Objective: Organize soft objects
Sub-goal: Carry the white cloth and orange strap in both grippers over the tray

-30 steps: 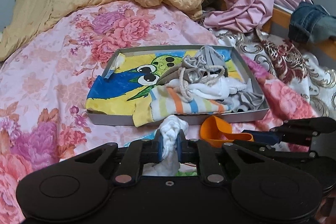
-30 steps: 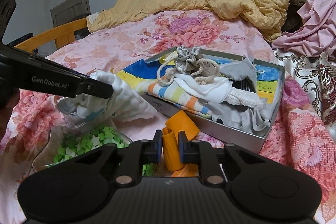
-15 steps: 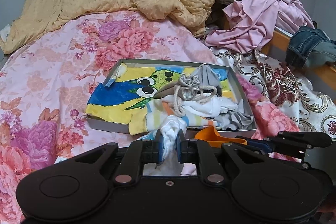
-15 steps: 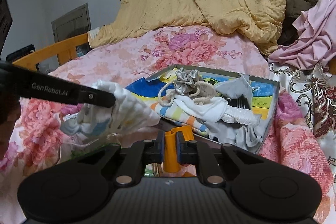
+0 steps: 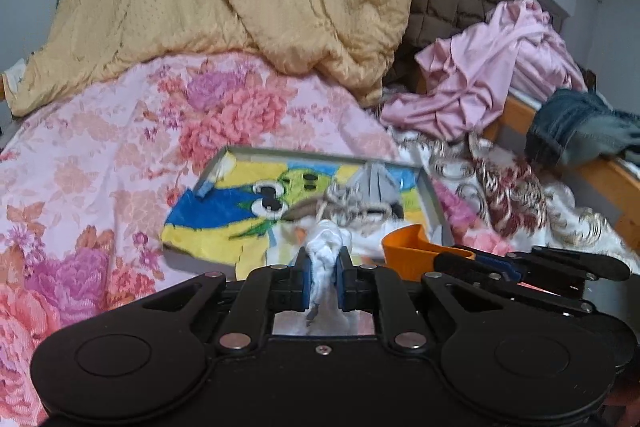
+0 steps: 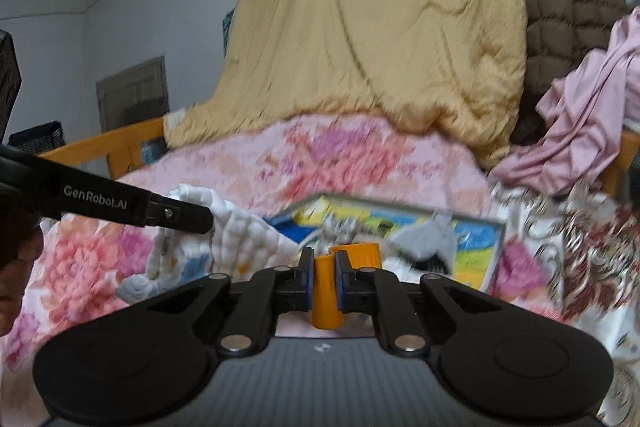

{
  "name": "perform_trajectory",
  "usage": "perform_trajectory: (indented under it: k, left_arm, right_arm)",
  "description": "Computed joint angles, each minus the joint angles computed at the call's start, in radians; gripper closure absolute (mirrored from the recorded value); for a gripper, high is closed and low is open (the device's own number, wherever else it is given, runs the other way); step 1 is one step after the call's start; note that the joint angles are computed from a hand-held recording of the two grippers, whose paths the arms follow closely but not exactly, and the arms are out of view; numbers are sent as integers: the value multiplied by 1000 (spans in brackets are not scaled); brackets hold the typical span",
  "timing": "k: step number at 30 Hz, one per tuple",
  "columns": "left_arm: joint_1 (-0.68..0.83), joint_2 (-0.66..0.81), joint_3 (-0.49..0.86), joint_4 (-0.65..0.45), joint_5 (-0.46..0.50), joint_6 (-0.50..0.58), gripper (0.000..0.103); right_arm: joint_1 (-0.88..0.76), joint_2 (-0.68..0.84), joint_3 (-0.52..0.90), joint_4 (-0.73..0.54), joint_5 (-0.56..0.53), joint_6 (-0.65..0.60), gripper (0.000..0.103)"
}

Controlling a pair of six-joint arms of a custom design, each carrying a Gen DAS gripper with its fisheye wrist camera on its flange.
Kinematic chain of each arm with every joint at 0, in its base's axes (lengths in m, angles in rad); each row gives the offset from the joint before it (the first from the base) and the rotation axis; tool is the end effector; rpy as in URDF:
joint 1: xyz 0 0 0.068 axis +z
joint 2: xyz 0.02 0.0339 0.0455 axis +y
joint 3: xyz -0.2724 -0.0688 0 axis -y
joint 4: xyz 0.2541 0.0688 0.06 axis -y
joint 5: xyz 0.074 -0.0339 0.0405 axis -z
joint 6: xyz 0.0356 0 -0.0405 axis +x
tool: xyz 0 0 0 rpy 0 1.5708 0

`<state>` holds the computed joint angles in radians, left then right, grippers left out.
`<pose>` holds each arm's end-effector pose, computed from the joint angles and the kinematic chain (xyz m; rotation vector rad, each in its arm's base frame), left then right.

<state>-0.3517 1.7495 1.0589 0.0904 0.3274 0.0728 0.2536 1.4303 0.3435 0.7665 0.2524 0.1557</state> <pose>0.3635 -0.1456 0.2051 0.6424 2.0832 -0.5144 0.2502 0.0557 0.1521 0.0797 1.8791 0.0421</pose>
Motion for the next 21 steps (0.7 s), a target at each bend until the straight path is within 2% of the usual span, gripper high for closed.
perform_trajectory:
  k: [4,9,12,17,21]
  left_arm:
    - [-12,-6,5,101,-16,-27,91]
    - [-59,63,91,213,-81,-19,91]
    - [-83,156,189,241,-120,-12,91]
    - [-111,363,410,204,-200,-12,91]
    - [-116,501,564,126,-256,-29,91]
  right_arm:
    - [-29,59,40,97,40,-94,92]
    - [-116,188,161,149,-9,-162,92]
    - [-157,254,223,137,-43,-152,92]
    - [-197,358,304,111,-88,-140,92]
    - [-216,428,345,105,-115,-128,92]
